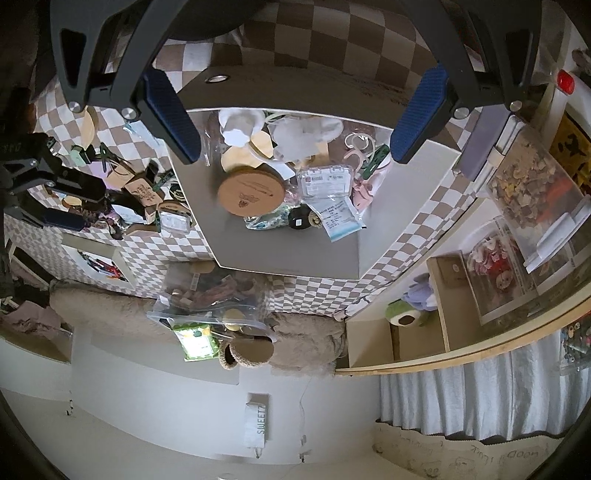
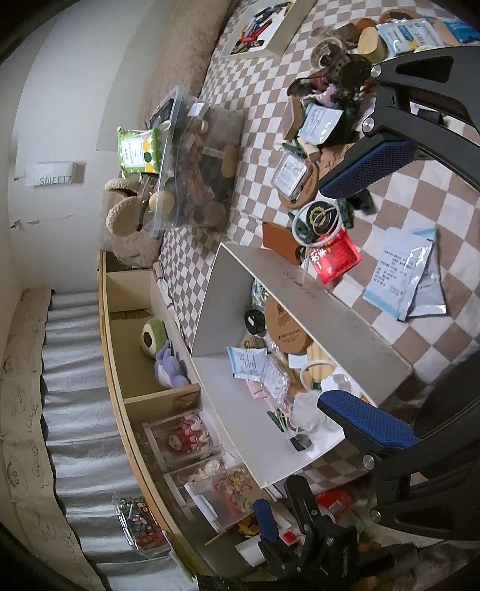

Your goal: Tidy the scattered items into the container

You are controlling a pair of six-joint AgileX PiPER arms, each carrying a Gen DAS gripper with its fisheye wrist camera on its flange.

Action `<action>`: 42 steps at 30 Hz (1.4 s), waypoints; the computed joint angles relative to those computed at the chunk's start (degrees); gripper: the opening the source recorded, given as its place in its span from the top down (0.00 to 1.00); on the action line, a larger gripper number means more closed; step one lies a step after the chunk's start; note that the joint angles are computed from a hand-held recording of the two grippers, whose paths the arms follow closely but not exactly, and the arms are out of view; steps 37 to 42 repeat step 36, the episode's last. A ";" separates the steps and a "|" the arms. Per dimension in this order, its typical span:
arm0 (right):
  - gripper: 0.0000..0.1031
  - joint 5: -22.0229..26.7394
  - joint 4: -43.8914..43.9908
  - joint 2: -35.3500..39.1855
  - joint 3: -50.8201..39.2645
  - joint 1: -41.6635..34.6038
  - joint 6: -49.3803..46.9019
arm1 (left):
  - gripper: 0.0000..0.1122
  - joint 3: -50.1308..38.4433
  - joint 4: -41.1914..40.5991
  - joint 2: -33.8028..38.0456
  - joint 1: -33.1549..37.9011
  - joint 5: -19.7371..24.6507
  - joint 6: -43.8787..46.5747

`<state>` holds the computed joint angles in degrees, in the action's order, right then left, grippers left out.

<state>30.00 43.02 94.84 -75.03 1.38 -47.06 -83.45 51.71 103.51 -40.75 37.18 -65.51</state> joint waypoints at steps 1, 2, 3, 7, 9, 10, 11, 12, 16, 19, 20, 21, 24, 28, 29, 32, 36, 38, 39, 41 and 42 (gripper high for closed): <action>0.00 -0.21 0.31 -0.21 0.40 -0.15 -0.46 | 0.08 -0.04 0.34 0.07 -0.23 0.38 -0.44; 0.00 -0.43 0.52 -0.45 0.79 -0.19 -0.76 | 0.08 0.00 0.54 0.09 -0.42 0.57 -0.71; 0.00 -0.63 0.76 -0.68 1.17 -0.25 -1.08 | 0.08 0.08 0.71 0.07 -0.47 0.58 -0.85; 0.00 -0.84 2.35 -1.54 2.44 -0.83 -2.74 | 0.08 0.72 2.04 -0.25 -0.94 0.69 -2.47; 0.00 -1.01 2.54 -1.80 2.77 -0.93 -3.04 | 0.08 1.18 2.19 -0.61 -1.02 0.36 -2.87; 0.00 -1.16 2.68 -1.96 3.01 -1.00 -3.27 | 0.08 1.32 2.49 -0.73 -1.14 0.48 -3.13; 0.00 -1.28 2.81 -2.10 3.23 -1.07 -3.42 | 0.08 1.39 2.92 -0.79 -1.31 0.76 -3.38; 0.00 -1.23 2.98 -2.19 3.33 -1.21 -3.59 | 0.08 1.44 3.41 -0.79 -1.50 1.07 -3.63; 0.00 -1.14 3.10 -2.32 3.51 -1.44 -3.62 | 0.08 1.66 4.04 -0.87 -1.87 1.44 -3.88; 0.00 -1.25 2.93 -2.40 3.57 -1.43 -3.48 | 0.08 1.47 3.93 -0.78 -2.04 1.77 -3.69; 0.00 -1.29 2.92 -2.41 3.60 -1.43 -3.43 | 0.08 1.43 3.73 -0.78 -2.03 1.74 -3.55; 0.00 -1.31 2.91 -2.43 3.63 -1.44 -3.48 | 0.08 1.47 3.49 -0.83 -2.02 1.70 -3.37; 0.00 -1.46 2.43 -2.48 3.69 -1.41 -3.34 | 0.08 1.55 3.37 -0.90 -2.09 1.69 -3.22; 0.00 -1.44 2.26 -2.49 3.69 -1.38 -3.10 | 0.08 1.57 3.56 -0.87 -2.15 1.71 -3.42; 0.00 -1.48 2.13 -2.49 3.70 -1.36 -2.99 | 0.08 1.54 3.60 -0.86 -2.14 1.70 -3.43; 0.00 -1.38 2.22 -2.52 3.78 -1.45 -3.09 | 0.08 2.08 4.79 -1.17 -2.41 1.40 -4.56; 0.00 -1.35 2.53 -2.60 3.95 -1.51 -3.39 | 0.08 2.04 4.22 -1.32 -2.40 1.25 -3.95; 0.00 -1.35 2.53 -2.60 3.95 -1.51 -3.39 | 0.08 2.04 4.22 -1.32 -2.40 1.25 -3.95; 0.00 -1.35 2.53 -2.60 3.95 -1.51 -3.39 | 0.08 2.04 4.22 -1.32 -2.40 1.25 -3.95; 0.00 -1.35 2.53 -2.60 3.95 -1.51 -3.39 | 0.08 2.04 4.22 -1.32 -2.40 1.25 -3.95; 0.00 -1.35 2.53 -2.60 3.95 -1.51 -3.39 | 0.08 2.04 4.22 -1.32 -2.40 1.25 -3.95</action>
